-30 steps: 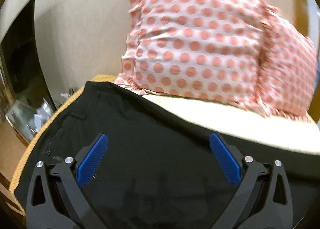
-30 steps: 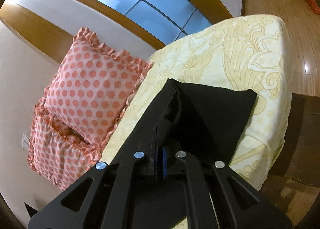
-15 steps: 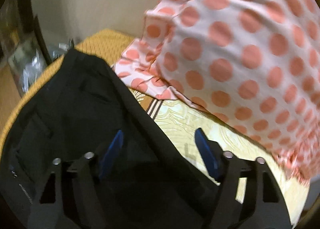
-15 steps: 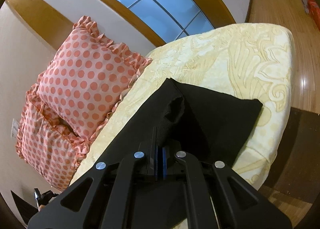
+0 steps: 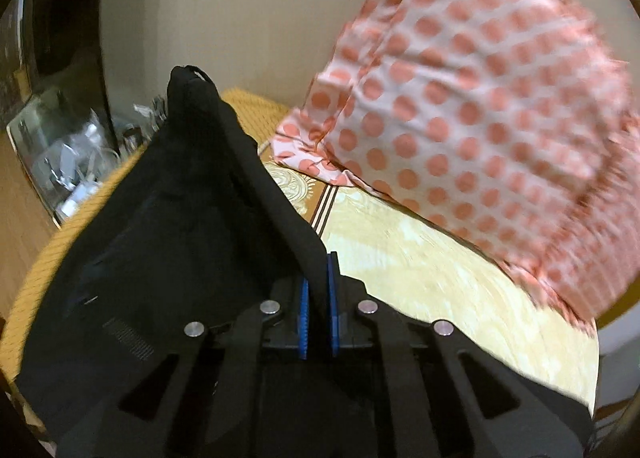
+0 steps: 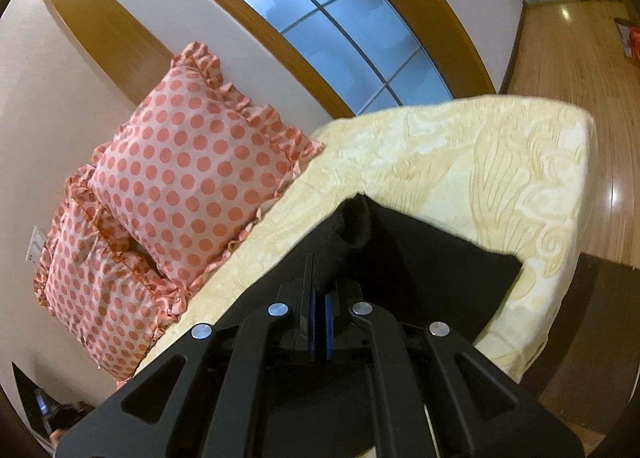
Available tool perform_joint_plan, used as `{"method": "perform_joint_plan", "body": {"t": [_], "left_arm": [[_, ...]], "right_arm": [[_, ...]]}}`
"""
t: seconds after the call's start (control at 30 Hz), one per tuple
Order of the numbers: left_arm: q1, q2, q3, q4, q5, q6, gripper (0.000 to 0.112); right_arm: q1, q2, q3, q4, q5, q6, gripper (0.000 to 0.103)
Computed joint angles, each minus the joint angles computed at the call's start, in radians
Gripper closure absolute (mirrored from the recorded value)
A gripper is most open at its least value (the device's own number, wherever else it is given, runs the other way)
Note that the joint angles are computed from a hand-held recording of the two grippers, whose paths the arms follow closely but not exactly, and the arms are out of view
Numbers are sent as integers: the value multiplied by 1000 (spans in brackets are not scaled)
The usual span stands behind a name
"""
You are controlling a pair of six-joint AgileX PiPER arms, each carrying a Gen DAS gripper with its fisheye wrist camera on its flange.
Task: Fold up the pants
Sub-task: 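Lower the held pants end onto the rest of the pants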
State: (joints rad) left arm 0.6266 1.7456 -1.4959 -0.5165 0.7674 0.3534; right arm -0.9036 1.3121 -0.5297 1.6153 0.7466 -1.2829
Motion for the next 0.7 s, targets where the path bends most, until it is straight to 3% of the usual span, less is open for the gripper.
{"method": "perform_joint_plan", "body": {"t": [0.23,0.33,0.5,0.7], "left_arm": [[352,-488,561,-352,29,539,103],[483,-556,742,-434,37,705,102],[662,-543,952,-540,38,968,102],[818,-607,1052,-654,112,1167,103]], "right_arm": [[-113,-21,-27,-62,44,14,100],[-155,42,-51,-123,66,35,100],[-179,142,-73,-192,67,48,100],[-212,195,-91,-228,102,58,100]]}}
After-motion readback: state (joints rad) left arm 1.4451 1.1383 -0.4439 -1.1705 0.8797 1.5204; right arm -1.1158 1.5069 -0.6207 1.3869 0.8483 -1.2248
